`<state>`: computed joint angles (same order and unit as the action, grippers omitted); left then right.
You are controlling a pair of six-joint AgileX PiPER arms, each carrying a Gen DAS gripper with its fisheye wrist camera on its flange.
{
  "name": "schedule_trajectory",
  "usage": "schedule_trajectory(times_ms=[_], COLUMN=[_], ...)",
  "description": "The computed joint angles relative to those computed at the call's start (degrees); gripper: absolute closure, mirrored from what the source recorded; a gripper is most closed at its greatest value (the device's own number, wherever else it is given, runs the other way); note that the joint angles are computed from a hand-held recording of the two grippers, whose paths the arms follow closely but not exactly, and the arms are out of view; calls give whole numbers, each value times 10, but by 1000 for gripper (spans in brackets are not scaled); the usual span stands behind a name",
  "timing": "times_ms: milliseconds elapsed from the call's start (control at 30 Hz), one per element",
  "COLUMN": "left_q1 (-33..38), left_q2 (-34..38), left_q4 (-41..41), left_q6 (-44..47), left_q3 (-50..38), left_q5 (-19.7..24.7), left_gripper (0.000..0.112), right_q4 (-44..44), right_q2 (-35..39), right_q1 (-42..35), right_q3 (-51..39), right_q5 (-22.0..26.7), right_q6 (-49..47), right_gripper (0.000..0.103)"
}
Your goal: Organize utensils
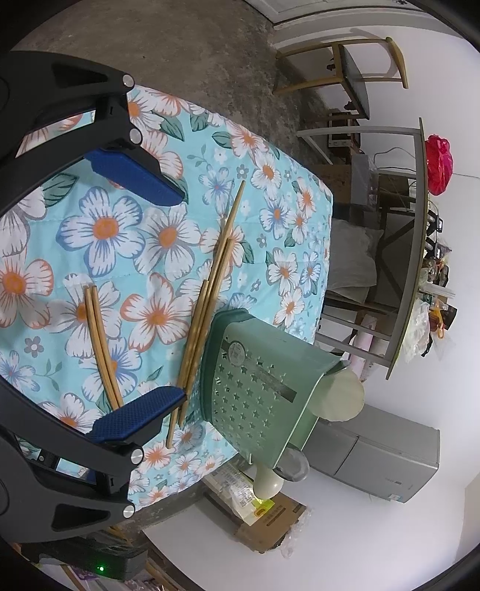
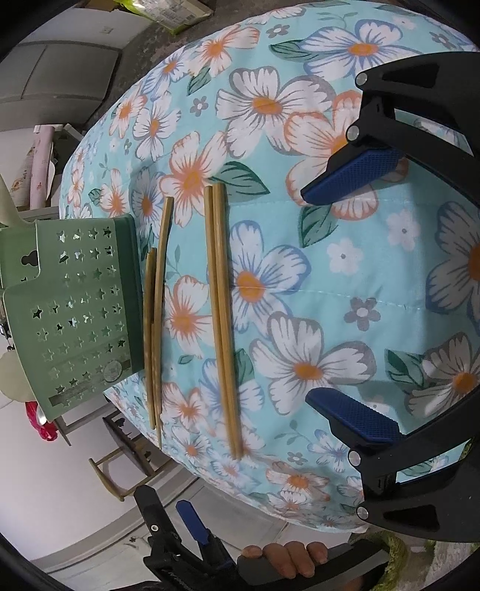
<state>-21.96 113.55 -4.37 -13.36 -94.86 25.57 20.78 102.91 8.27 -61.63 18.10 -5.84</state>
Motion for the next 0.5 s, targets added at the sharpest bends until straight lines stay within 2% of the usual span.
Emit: schedule_trajectory(times_ms=[200, 500], left_q1=[1, 3], left_q2=[2, 5], left_q4=[7, 10], left_q6=[-9, -15], left_q3=[-4, -7], left_q5=[8, 12], left_gripper=[18, 18], right_q4=[-67, -28], right_q2=[2, 1], right_q1=[11, 7], right_q3=[-5, 1], right_q5=[0, -6], right_q6=[59, 23], right_gripper=[7, 7])
